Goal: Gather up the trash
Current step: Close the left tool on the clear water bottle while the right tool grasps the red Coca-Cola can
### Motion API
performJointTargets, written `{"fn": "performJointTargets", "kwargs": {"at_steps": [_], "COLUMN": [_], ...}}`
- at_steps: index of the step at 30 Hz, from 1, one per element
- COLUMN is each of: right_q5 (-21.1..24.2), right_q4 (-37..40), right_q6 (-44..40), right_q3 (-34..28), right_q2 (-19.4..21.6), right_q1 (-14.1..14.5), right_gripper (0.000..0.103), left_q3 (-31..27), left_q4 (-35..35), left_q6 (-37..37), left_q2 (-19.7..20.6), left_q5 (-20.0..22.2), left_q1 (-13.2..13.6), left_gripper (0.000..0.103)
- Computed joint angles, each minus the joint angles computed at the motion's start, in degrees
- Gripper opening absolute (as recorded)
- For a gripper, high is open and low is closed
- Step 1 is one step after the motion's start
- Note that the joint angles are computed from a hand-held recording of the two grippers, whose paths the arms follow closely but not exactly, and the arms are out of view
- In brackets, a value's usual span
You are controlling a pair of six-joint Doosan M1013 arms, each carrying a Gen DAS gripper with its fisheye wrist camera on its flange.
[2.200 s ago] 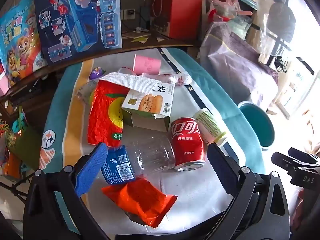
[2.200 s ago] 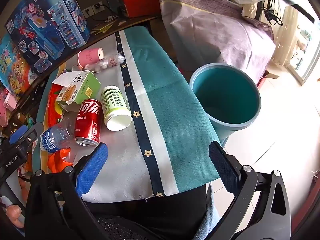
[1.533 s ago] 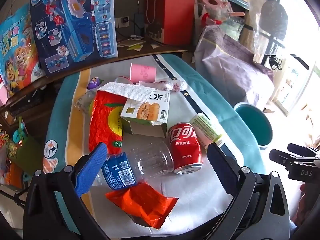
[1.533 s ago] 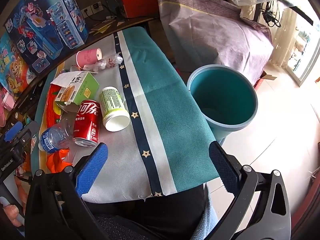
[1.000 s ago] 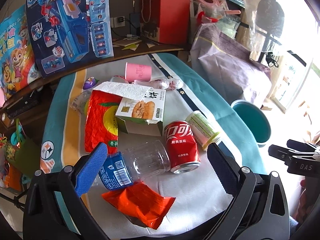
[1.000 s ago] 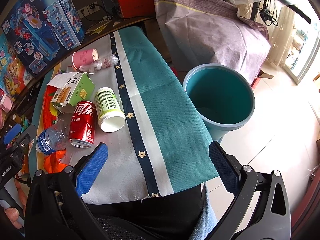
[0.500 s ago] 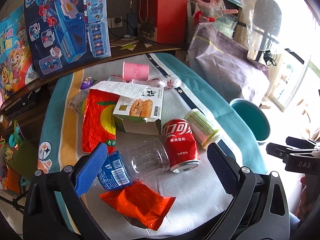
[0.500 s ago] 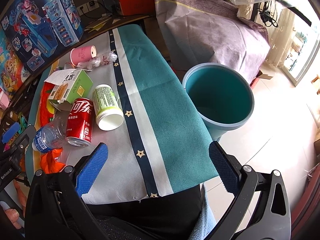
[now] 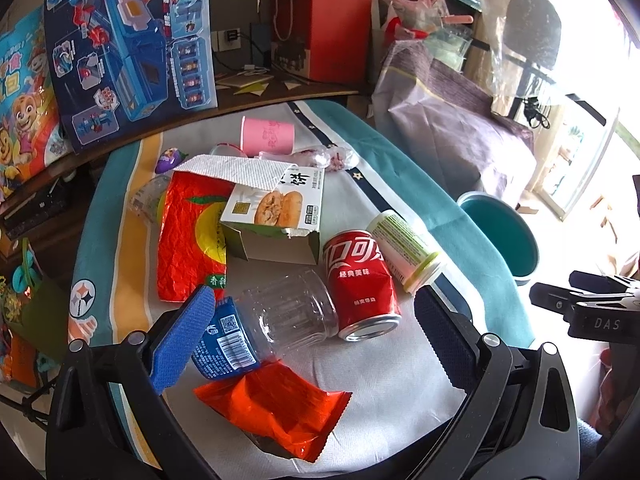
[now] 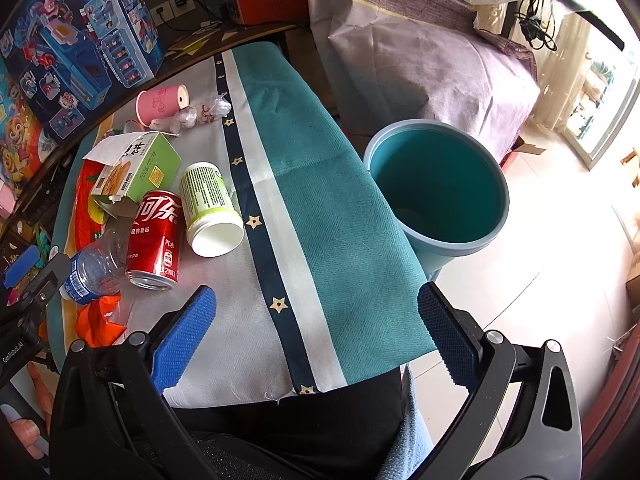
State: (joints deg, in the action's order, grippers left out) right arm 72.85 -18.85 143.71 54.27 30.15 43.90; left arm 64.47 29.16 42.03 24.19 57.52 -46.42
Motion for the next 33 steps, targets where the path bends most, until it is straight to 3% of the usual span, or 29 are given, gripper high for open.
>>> {"fn": "performJointTargets", "kwargs": {"at_steps": [7, 13, 16, 24, 31, 33], "right_q5": [0.6, 1.0, 1.1, 2.3, 3.6, 3.9], "right_q4": [0.1, 0.0, 1.1, 2.0, 4.8, 6.3], "right_q6": [-0.2, -1.2, -2.8, -6.9, -10.0, -11.4], "right_q3": [-0.5, -1.7, -2.8, -8.1, -14.0, -16.0], "right_q2": [0.4, 1.0, 1.6, 4.5, 7.7, 8.8], "right_q1": [-0.1, -0.2, -0.3, -0.4, -0.5, -0.5], "right_gripper": [0.097, 0.097, 0.097, 0.097, 0.097, 0.092], "left_q3": [0.9, 3.5, 4.4, 4.8, 2.0, 1.2], "left_q4": [0.3, 0.0, 0.1, -7.8, -12.1, -13.3], "left_q6": [0.9, 6.4, 10.7, 24.1, 37.0, 39.8], "left_q2": [-0.4, -2.2, -2.6, -1.9, 0.8, 1.5], "left_q5": [-1.5, -4.7, -3.4, -0.3, 2.8, 3.7], "left_q1": [0.2, 1.7, 2.4, 5.4, 5.8, 6.0], "left_gripper": [0.1, 0.1, 0.1, 0.1, 0.1, 0.1]}}
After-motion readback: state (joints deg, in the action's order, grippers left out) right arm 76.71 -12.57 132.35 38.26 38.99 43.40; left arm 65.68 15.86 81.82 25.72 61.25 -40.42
